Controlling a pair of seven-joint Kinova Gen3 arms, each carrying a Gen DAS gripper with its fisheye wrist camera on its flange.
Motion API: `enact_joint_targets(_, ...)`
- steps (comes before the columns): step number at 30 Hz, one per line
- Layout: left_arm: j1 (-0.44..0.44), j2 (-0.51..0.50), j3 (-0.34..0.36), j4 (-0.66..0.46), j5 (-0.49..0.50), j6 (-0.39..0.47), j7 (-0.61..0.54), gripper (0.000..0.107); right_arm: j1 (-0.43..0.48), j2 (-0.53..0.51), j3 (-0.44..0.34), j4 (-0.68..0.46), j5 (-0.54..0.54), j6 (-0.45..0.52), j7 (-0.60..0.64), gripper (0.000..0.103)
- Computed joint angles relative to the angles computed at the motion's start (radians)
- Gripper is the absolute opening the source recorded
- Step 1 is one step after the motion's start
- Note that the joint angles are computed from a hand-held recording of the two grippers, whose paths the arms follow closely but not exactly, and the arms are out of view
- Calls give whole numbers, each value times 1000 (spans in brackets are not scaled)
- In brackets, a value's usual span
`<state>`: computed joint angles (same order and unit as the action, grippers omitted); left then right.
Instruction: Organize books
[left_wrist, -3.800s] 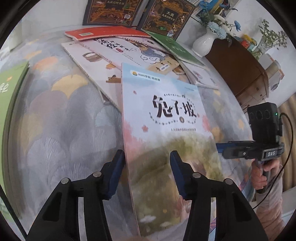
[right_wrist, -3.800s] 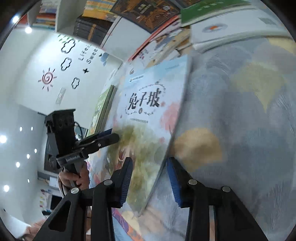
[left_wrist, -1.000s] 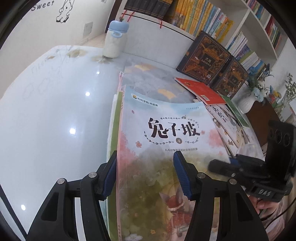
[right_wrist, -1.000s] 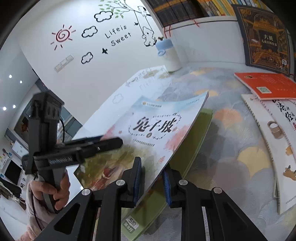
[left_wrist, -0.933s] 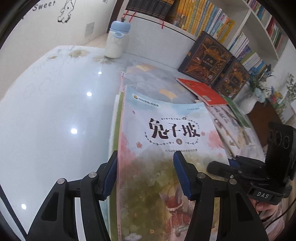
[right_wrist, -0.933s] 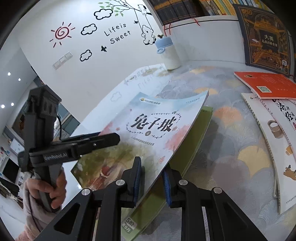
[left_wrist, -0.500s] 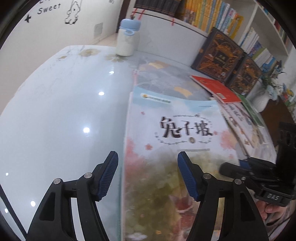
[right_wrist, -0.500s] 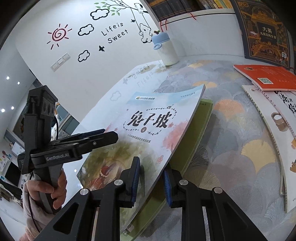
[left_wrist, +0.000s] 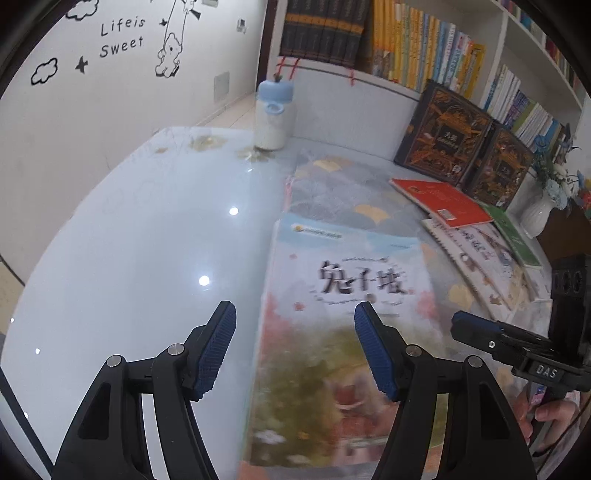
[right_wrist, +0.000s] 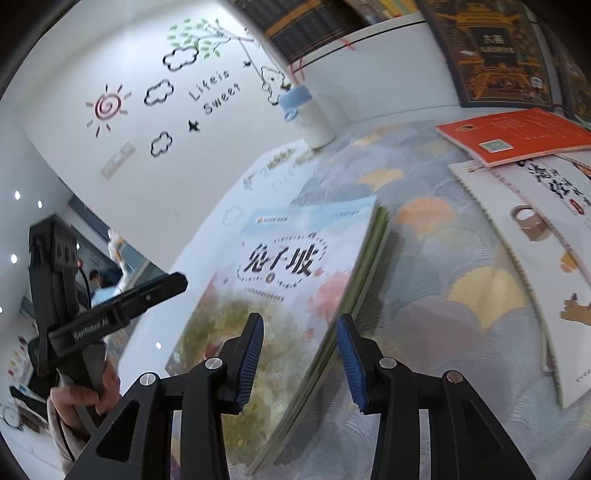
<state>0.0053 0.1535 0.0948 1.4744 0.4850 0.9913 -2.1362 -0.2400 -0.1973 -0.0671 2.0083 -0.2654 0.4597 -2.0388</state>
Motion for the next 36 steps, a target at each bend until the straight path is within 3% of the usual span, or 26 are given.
enact_joint_targets(4, 21, -29, 16, 4, 25, 4, 2, 65, -17, -65, 56, 38, -52, -4, 51, 41)
enact_joint_targets(14, 150, -95, 52, 24, -1, -30, 66, 66, 0, -245, 126, 105, -64, 44, 103, 41)
enact_joint_targets(29, 315, -99, 111, 56, -64, -72, 239, 66, 77, -507, 302, 186, -43, 196, 125, 44)
enact_joint_targets(36, 382, -72, 139, 57, -123, -78, 344, 66, 116, -592, 377, 211, -14, 274, 144, 56)
